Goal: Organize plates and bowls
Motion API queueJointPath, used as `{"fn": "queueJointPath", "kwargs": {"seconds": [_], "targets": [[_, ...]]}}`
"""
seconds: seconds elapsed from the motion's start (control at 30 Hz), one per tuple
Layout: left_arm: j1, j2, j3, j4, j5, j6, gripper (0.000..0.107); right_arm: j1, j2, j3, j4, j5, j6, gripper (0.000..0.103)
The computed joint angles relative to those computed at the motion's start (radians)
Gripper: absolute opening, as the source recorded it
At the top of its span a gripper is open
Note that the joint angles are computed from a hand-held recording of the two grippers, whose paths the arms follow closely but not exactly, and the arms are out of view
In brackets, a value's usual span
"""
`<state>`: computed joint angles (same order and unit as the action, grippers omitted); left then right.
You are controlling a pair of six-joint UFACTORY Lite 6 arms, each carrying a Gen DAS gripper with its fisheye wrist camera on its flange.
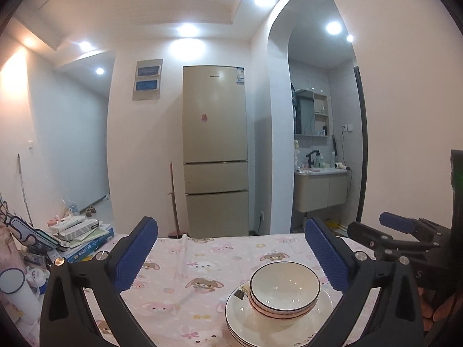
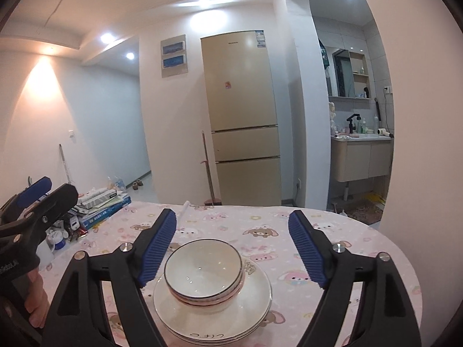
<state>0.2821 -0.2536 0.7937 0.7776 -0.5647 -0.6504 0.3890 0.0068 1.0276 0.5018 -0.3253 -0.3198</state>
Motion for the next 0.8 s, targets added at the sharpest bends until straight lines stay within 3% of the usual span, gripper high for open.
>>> {"fn": "queueJointPath", "kwargs": {"seconds": [0.1,0.2,0.3,0.53,0.67,0.8], "targets": [[0.019,-0.009,-0.050,-0.021,-0.054,0.025,0.103,0.024,-0.027,-0.064,-0.016,-0.083,0.011,0.093],[0.029,-0.015,-0.099,-0.034,-0.089,0.059,0.103,0.060,-0.035,-0.087,0.125,-0.107,-0.124,0.093],[0.040,-0.018,-0.143,-0.018,-0.108,0.062,0.103,0.067,-0.045,-0.135,0.091,-0.150,-0.056,0.096],[0.060,0.025,-0.248,-0.149,-0.217,0.216,0.103,0.176,-0.032,-0.284,0.209,-0.502,-0.068,0.102],[0.108,0.092,-0.277,-0.140,-0.306,0.225,0.103,0.184,-0.017,-0.318,0.190,-0.536,-0.032,0.102],[0.091,0.152,-0.294,-0.215,-0.337,0.313,0.103,0.173,0.000,-0.328,0.170,-0.529,-0.010,0.102]]}}
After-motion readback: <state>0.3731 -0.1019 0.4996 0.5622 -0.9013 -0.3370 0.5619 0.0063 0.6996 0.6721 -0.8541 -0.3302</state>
